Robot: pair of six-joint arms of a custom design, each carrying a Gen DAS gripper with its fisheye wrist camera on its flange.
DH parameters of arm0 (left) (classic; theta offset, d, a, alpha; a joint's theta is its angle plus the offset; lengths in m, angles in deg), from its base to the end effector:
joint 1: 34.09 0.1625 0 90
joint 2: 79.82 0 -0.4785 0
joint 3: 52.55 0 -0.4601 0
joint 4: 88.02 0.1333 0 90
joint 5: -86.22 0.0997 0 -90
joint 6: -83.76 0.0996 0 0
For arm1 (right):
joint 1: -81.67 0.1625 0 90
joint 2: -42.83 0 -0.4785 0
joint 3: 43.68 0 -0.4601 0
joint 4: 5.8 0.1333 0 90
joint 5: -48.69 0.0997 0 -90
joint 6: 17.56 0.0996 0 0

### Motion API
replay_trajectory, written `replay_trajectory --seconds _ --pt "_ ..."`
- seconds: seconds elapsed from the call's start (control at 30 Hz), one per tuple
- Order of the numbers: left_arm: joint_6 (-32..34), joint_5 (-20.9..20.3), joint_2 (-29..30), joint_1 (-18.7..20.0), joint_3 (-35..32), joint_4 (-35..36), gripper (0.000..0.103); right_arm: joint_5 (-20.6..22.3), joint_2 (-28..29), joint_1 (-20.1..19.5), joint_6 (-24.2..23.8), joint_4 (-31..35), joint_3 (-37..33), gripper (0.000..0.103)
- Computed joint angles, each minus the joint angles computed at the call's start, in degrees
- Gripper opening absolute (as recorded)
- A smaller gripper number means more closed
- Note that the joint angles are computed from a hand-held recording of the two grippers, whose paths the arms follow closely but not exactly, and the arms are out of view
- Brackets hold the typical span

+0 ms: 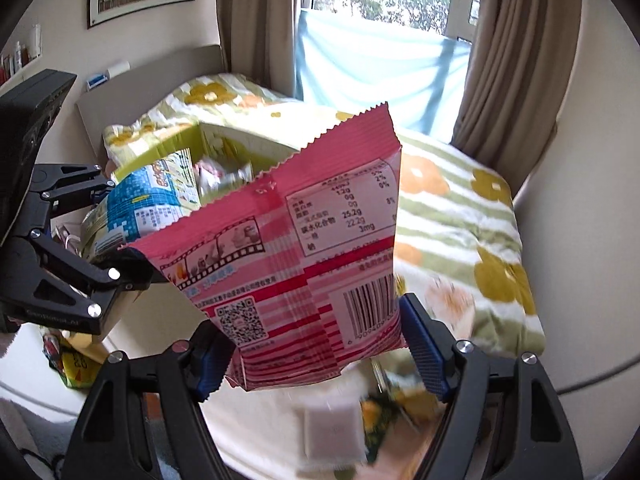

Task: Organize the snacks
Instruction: 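Carry both bags over the yellow box and release them inside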

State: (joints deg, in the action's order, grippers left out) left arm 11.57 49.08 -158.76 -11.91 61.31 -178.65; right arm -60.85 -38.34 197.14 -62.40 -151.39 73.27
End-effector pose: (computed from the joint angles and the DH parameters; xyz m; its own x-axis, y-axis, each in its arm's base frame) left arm -0.3990 -0.3923 0.2629 -0.6709 -0.0741 -0.7378 0.4129 0.7891 -0.4547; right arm 0.3364 -0.4737 0.3118 -0.3526 -0.8137 0.4621 -0.9212 0.3887 -0.0184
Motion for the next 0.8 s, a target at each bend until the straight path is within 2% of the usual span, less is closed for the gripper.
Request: replay_trajectory --seconds 0.2,0.37,0.67,0.77,0.8 --pt "-3.9 3.6 -7.5 2.1 0.2 9.4 0.065 0.5 8.2 4.5 3.3 -2.5 -4.1 0.073" --pt "-5.4 4.8 -14.2 4.7 1.5 13.8 0.065 1.0 15.6 7.5 7.3 -3.4 -7.8 0.073" --pt "-0.1 4.0 -22.0 10.7 4.3 15.2 0.065 -0.8 23.8 10.7 17.1 -1.4 -11.4 0.073" --pt "3.4 4.7 -22.5 12.3 6.0 12.0 0.071 -1.6 24.7 10.8 19.9 0.2 -11.8 0.073" --pt "4.1 4.8 -22.4 12.7 6.3 11.1 0.084 -1.8 24.9 10.7 20.5 0.9 -11.9 0.073"
